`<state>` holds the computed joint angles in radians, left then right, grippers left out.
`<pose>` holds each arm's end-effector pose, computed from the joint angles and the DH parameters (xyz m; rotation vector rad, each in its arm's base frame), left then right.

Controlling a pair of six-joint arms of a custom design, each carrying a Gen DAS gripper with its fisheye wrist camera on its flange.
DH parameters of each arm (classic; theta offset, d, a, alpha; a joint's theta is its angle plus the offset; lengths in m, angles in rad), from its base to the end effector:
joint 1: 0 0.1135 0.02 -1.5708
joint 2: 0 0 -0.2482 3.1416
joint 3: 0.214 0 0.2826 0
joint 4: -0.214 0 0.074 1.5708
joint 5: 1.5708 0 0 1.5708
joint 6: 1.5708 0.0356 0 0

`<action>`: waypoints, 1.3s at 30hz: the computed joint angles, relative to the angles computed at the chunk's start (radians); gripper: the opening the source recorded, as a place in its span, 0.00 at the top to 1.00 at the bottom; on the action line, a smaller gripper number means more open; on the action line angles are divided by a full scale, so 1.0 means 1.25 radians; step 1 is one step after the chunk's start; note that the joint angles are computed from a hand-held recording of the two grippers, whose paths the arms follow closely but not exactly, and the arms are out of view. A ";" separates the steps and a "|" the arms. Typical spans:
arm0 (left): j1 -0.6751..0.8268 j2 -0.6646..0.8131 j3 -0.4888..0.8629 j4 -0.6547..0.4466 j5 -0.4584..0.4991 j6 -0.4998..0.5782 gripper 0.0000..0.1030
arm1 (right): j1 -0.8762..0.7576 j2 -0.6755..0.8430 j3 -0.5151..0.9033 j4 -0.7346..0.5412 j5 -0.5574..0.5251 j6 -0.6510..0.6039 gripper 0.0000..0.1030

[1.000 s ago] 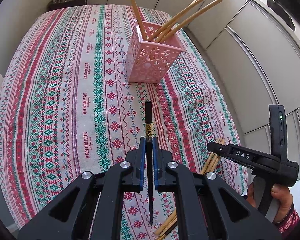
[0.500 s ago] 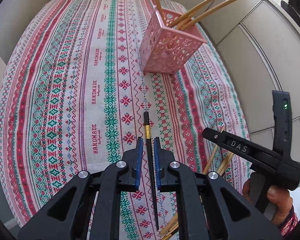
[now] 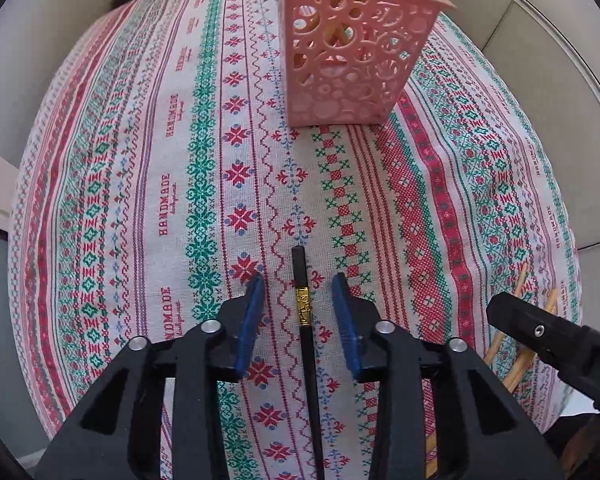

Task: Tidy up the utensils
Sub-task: 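Grasp a wooden chopstick with the right tool while the left tool holds the black chopstick, then carry both held chopsticks over the pink basket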

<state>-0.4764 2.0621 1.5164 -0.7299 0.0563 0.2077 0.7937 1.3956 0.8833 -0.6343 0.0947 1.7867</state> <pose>0.3867 -0.2018 0.1355 0.9684 2.6841 -0.1365 0.2071 0.2058 0.1751 1.3988 2.5201 0.5585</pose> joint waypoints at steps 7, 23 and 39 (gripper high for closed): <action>0.089 -0.039 -0.046 0.035 0.068 0.011 0.95 | 0.039 0.169 0.185 -0.157 0.045 -0.030 0.40; 0.258 -0.218 -0.056 0.046 0.397 -0.008 0.94 | 0.060 0.159 0.230 -0.024 0.292 -0.213 0.94; 0.185 -0.512 -0.224 0.187 0.359 -0.062 0.94 | 0.276 -0.014 0.341 -0.370 0.655 -0.193 0.94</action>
<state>-0.2449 1.4221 1.2367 -0.4962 0.5044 0.1302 1.1387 1.3777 1.3092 -1.0970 0.9133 1.5449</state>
